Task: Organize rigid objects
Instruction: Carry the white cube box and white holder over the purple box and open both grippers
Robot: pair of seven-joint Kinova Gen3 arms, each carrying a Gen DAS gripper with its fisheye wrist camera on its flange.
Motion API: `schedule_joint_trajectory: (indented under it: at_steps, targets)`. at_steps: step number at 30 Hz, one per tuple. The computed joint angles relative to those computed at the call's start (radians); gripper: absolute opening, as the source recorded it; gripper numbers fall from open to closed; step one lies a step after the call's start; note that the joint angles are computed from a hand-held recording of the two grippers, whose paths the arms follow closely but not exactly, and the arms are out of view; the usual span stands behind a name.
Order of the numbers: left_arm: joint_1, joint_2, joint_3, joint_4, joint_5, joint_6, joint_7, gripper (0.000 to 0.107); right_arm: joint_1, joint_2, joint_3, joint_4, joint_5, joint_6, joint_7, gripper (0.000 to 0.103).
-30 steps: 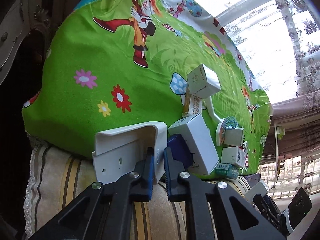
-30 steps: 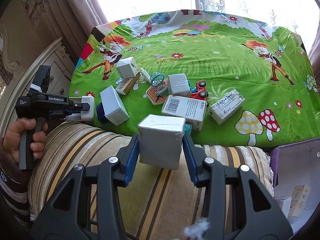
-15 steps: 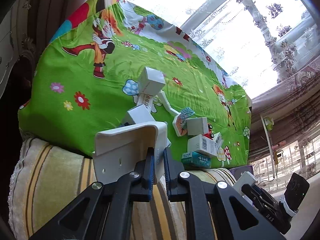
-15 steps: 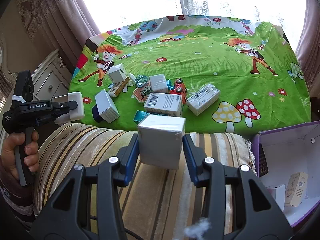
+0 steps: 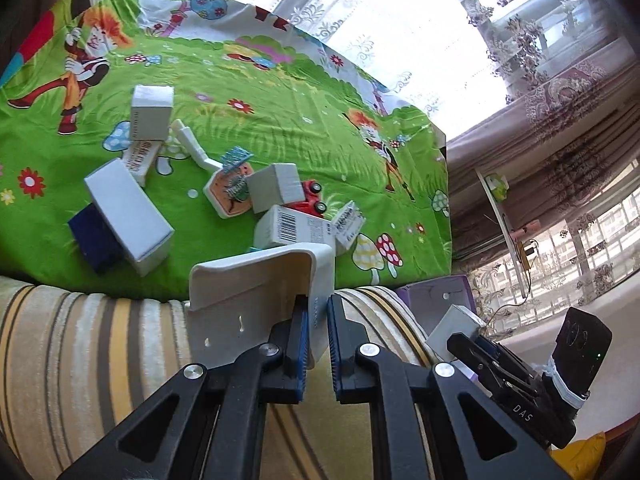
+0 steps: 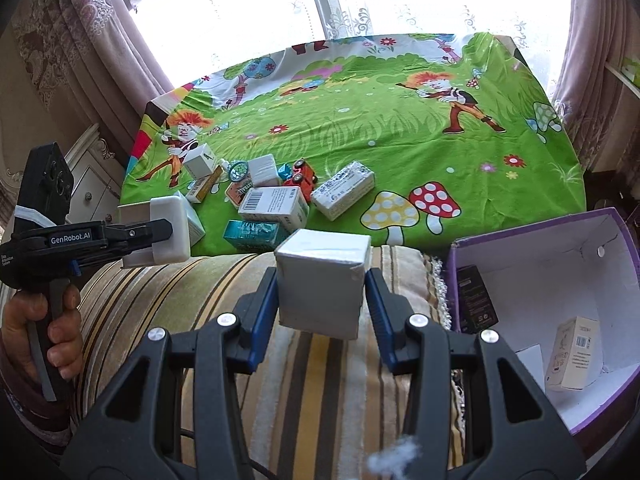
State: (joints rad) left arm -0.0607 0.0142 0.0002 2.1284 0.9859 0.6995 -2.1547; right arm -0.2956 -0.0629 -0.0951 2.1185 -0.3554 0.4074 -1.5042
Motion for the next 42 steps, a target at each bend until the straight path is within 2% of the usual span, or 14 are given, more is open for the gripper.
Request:
schedule_joint_trajectory:
  at_steps: [9, 14, 19, 30, 38, 39, 40, 41, 42]
  targets:
    - [0.113, 0.058, 0.091, -0.083, -0.03, -0.029, 0.061, 0.01, 0.074, -0.051, 0.095, 0.05, -0.055, 0.018, 0.072, 0.048]
    - [0.174, 0.103, 0.139, -0.138, -0.068, -0.044, 0.098, 0.01, 0.142, -0.068, 0.106, 0.066, 0.015, 0.015, 0.022, 0.048]
    - [0.234, 0.155, 0.183, -0.198, -0.141, -0.062, 0.161, 0.01, 0.184, -0.063, 0.138, 0.082, 0.037, 0.01, 0.017, 0.048]
    - [0.347, 0.273, 0.262, -0.343, -0.31, -0.062, 0.285, 0.01, 0.287, -0.06, 0.095, 0.106, 0.283, -0.009, -0.206, 0.048]
    - [0.403, 0.345, 0.308, -0.44, -0.394, -0.014, 0.305, 0.012, 0.297, -0.064, 0.165, 0.117, 0.238, -0.007, -0.154, 0.048]
    - [0.407, 0.353, 0.311, -0.45, -0.4, -0.005, 0.306, 0.016, 0.297, -0.063, 0.175, 0.12, 0.223, -0.007, -0.137, 0.05]
    - [0.416, 0.362, 0.309, -0.465, -0.415, 0.008, 0.315, 0.028, 0.299, -0.062, 0.18, 0.122, 0.21, -0.007, -0.126, 0.052]
    - [0.426, 0.368, 0.304, -0.476, -0.432, 0.019, 0.327, 0.037, 0.303, -0.06, 0.185, 0.124, 0.199, -0.008, -0.118, 0.061]
    - [0.43, 0.37, 0.304, -0.478, -0.44, 0.021, 0.331, 0.057, 0.308, -0.061, 0.185, 0.127, 0.194, -0.012, -0.119, 0.069]
